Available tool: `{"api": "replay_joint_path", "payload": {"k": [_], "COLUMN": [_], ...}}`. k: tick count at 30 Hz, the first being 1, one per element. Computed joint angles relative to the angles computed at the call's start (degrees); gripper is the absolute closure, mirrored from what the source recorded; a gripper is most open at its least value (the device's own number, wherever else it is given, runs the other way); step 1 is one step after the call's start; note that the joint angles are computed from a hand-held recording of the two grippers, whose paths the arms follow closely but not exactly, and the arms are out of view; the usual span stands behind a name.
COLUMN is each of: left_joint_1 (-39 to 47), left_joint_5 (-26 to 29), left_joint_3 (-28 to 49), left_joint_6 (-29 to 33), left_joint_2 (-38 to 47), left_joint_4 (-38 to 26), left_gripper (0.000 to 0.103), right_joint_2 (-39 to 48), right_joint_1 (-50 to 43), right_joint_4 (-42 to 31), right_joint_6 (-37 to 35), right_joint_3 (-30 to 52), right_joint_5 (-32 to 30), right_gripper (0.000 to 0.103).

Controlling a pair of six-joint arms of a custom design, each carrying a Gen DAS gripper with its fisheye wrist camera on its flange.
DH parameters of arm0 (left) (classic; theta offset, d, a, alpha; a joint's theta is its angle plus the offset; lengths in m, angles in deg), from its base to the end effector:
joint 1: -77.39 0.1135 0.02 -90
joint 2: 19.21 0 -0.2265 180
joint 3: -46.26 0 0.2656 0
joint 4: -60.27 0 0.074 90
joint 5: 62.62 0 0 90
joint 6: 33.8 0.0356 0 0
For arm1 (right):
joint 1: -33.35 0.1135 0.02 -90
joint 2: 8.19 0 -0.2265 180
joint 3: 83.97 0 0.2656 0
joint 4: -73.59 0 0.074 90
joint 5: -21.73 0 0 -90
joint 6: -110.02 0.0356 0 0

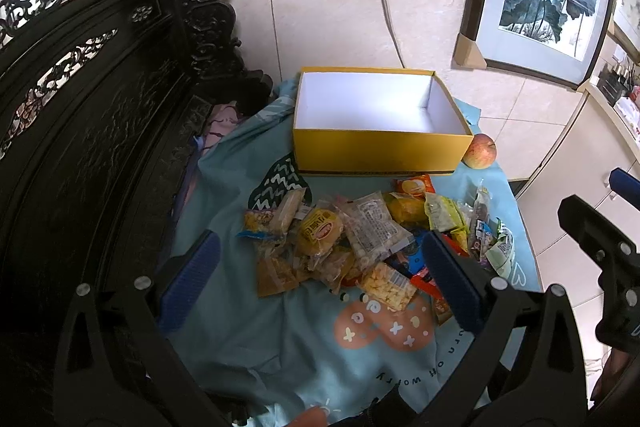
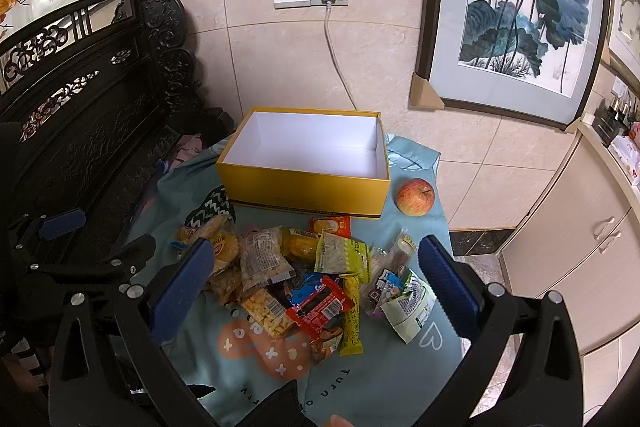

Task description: Organize snacks

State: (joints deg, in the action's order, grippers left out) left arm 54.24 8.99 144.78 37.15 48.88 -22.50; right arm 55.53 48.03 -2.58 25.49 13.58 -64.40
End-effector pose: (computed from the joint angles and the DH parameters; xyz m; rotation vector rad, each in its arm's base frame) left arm 0.2162 -0.0802 0.3728 -0.0469 2.4214 0.0683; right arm 0.2147 0.0538 0.3907 -0.1511 2.3049 0.1016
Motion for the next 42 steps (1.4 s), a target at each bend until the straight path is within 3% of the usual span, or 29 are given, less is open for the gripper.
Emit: {"api": "replay_joint_path", "payload": {"k": [19, 42], "left_joint_1": [0.82, 1.32], "left_joint_5": [0.41, -0.56], "left_joint_3": [0.40, 1.45], "left_joint_6": [0.27, 0.02], "left_joint_2": [-0.19, 0.92], "left_joint_4": [-0.65, -1.32], "left_gripper": [0.002, 0.002], "right_joint_2": [-2.17, 0.28], "right_joint_1": [1.55, 2.03], "right_joint_4": [0.89, -0.40], "right_joint_6": [0.77, 0.50], "right_joint_3": [-3.04, 0.37], "right_joint_5": [1.15, 0.97], "right_gripper": [0.001, 0.001]}}
